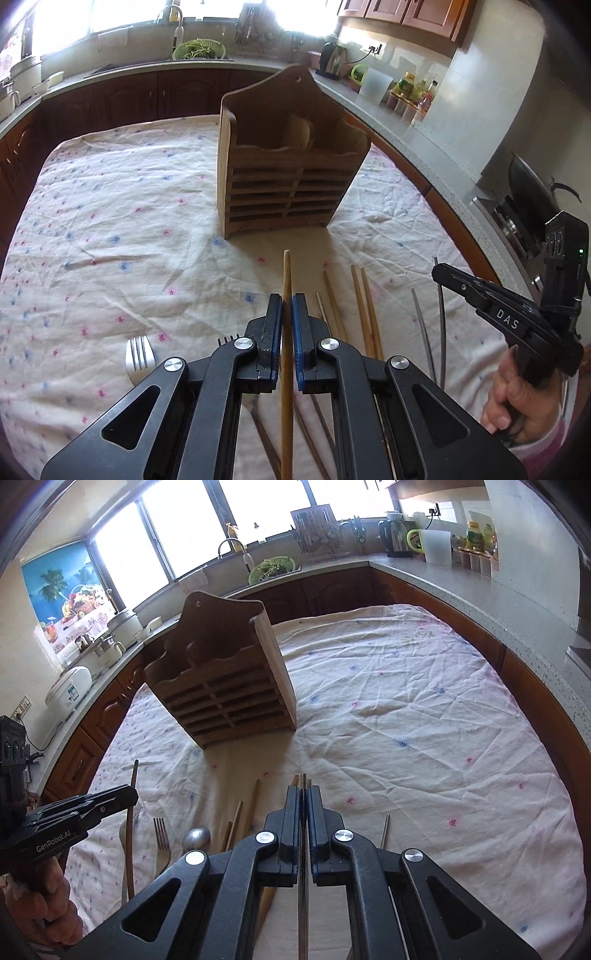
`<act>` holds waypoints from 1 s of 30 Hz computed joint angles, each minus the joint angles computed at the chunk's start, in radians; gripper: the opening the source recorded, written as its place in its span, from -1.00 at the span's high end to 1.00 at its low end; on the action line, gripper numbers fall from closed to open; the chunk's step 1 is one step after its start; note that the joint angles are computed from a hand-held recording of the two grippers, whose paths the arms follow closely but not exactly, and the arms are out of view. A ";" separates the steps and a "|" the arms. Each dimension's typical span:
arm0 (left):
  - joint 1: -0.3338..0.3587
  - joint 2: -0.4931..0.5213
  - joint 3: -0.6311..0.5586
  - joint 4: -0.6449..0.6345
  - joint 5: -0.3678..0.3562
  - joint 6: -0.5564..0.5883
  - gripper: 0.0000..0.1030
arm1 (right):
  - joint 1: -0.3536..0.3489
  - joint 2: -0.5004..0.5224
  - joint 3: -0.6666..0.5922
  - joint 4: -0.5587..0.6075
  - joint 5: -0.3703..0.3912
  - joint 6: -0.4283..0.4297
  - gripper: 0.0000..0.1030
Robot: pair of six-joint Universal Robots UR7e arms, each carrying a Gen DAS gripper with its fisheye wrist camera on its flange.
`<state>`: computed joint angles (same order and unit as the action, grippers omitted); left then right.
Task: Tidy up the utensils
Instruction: 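Lift both held chopsticks and lower them into the wooden utensil holder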
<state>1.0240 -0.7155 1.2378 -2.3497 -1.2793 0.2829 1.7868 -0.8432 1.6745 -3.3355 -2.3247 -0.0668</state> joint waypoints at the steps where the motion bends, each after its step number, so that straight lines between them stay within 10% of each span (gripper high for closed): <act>1: -0.002 -0.016 0.016 -0.013 -0.009 0.000 0.91 | 0.007 -0.005 0.005 -0.011 0.004 -0.005 0.92; 30: -0.031 -0.046 -0.034 -0.234 -0.133 0.062 0.91 | 0.113 0.027 -0.194 -0.237 0.062 -0.293 0.92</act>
